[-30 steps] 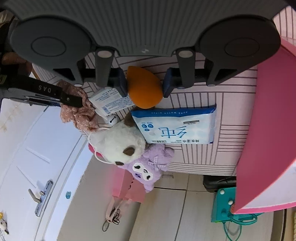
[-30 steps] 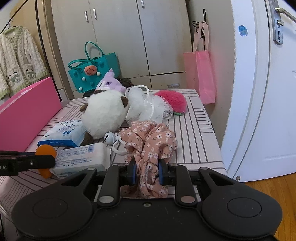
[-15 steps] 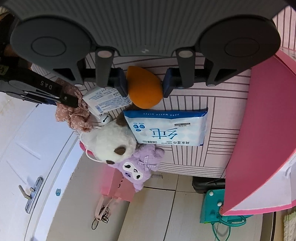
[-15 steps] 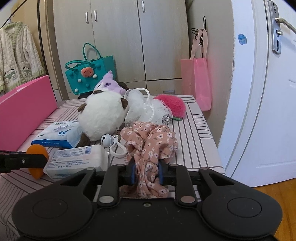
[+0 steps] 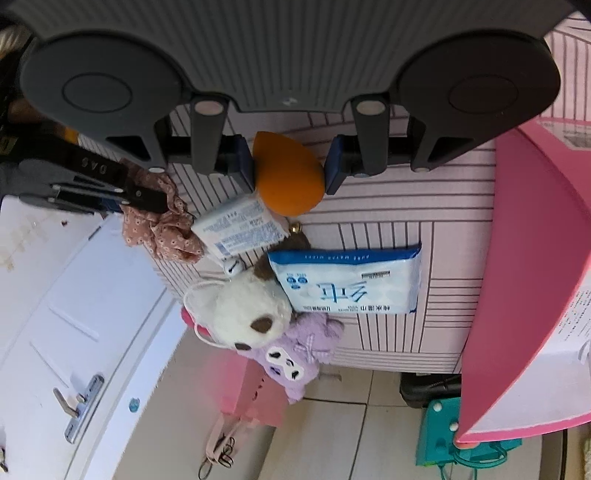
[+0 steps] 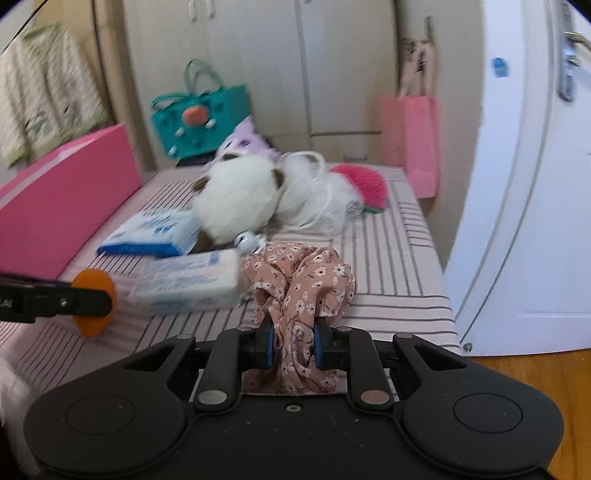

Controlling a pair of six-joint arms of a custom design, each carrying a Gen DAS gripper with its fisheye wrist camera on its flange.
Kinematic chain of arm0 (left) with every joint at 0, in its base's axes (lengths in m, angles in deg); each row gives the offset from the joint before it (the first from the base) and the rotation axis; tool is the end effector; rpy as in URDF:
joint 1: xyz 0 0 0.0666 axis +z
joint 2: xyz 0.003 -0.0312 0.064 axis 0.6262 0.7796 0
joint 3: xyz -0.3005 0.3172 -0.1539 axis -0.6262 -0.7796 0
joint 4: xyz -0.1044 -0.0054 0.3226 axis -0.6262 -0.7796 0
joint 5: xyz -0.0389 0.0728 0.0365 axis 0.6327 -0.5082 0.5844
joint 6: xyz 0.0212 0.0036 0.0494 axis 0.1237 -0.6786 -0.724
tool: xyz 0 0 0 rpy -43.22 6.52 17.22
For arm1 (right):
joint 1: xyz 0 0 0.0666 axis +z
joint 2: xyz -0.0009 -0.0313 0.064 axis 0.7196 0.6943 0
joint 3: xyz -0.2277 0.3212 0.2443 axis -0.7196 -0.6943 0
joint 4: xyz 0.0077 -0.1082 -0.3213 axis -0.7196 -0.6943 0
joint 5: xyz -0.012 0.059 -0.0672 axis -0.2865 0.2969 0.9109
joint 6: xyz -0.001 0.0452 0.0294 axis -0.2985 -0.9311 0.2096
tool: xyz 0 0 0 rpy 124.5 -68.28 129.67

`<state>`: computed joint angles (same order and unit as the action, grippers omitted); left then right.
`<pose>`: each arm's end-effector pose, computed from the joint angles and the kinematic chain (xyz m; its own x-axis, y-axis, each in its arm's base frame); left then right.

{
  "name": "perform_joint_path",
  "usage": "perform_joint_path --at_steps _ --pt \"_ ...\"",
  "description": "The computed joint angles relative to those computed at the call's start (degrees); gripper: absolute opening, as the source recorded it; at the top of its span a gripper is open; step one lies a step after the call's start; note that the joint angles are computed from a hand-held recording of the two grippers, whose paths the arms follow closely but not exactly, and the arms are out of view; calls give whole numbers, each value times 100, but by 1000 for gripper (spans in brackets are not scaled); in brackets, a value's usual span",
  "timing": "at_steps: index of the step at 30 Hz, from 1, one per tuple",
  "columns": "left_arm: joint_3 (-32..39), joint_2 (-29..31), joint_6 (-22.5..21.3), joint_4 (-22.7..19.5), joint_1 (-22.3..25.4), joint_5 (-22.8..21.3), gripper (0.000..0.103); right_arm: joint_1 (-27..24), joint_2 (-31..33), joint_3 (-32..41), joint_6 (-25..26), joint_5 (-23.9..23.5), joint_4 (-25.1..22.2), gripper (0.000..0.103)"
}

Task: Organize soft objects
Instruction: 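Close the left tool on the orange sponge while the right tool grips the scrunchie, then carry the sponge and scrunchie in both tools over the pink box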

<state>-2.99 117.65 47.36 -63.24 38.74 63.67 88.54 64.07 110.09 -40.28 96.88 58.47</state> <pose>0.4577 -0.0221 0.4011 -0.6893 0.2745 -0.6705 0.5886 0.7518 -0.2974 0.3278 0.2704 0.3445 -0.5927 0.1972 -0.7809 0.2087 0.9740 0.0875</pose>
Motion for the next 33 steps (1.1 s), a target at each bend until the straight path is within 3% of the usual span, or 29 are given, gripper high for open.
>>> perform_joint_path --at_steps 5,8,15,22,28,33 --pt "257 46 -479 -743 223 170 39 76 -189 130 -42 -383 -402 22" --pt "164 -57 -605 -606 257 17 39 180 -264 224 38 -512 -561 22" --pt "269 -64 -859 -1051 464 106 39 393 -356 665 509 -690 -829 22" --pt "495 -85 -1350 -1783 872 190 39 392 -126 1116 751 -1826 -897 23" --pt "918 -34 -1958 -2684 1251 -149 39 303 262 1846 1105 -3067 -1278 23" --pt "1413 52 -2193 -3248 1524 -391 39 351 560 2443 1308 -3738 -1583 23"
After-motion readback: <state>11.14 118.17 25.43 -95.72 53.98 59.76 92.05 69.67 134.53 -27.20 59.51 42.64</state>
